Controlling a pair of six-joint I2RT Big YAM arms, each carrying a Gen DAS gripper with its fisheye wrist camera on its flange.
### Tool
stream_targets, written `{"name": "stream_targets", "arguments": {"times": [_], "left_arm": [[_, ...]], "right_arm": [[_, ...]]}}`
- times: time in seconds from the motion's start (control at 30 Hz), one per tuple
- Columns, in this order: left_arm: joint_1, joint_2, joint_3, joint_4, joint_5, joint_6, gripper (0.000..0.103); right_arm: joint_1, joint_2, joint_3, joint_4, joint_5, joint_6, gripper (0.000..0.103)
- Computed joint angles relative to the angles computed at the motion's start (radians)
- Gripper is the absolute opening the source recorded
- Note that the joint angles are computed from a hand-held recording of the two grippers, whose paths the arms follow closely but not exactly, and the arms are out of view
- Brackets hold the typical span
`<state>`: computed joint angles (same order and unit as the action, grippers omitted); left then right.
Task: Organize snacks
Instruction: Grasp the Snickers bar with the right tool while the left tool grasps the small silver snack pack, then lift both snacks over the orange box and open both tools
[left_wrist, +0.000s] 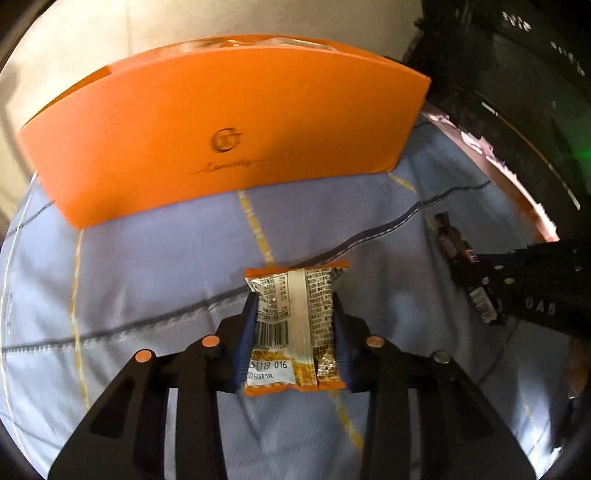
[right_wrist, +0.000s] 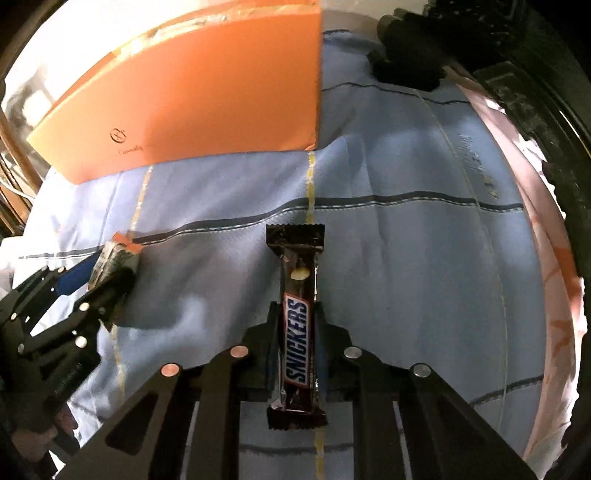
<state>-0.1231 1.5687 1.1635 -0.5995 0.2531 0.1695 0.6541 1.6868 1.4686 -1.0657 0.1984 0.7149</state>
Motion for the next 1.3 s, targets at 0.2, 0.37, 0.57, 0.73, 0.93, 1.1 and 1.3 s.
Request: {"name": "stream_targets", "arguments": {"times": [0.2, 0.37, 0.57, 0.73, 0.93, 1.1, 1.3], "left_arm": [[0.036, -0.042, -0.017, -0.018, 0.018, -0.04, 0.035], [0.047, -0.099, -0.043, -0.018, 0.025, -0.06, 0.035], [0.078, -0.151, -0.019, -0.041, 0.05, -0.079, 0.035], [0.091, -0.138, 0.074, -0.046, 0.048, -0.074, 0.036], [0.093, -0.07, 0.28, -0.074, 0.033, -0.081, 0.036], [0.083, 0.013, 0.482, -0.121, 0.013, -0.081, 0.036], [0.059, 0.128, 0.677, -0.166, -0.058, -0.042, 0.036]], "right_arm": [[0.01, -0.058, -0.045, 0.042, -0.021, 0.026, 0.017], [0.032, -0.094, -0.052, 0.045, -0.017, 0.039, 0.017], [0.027, -0.104, 0.016, 0.045, -0.002, -0.016, 0.017], [0.013, -0.081, 0.167, 0.009, 0.029, -0.099, 0.017], [-0.016, 0.005, 0.425, -0.066, 0.07, -0.239, 0.017], [-0.054, 0.131, 0.708, -0.156, 0.07, -0.335, 0.017], [-0.094, 0.362, 1.127, -0.327, 0.059, -0.395, 0.017]]}}
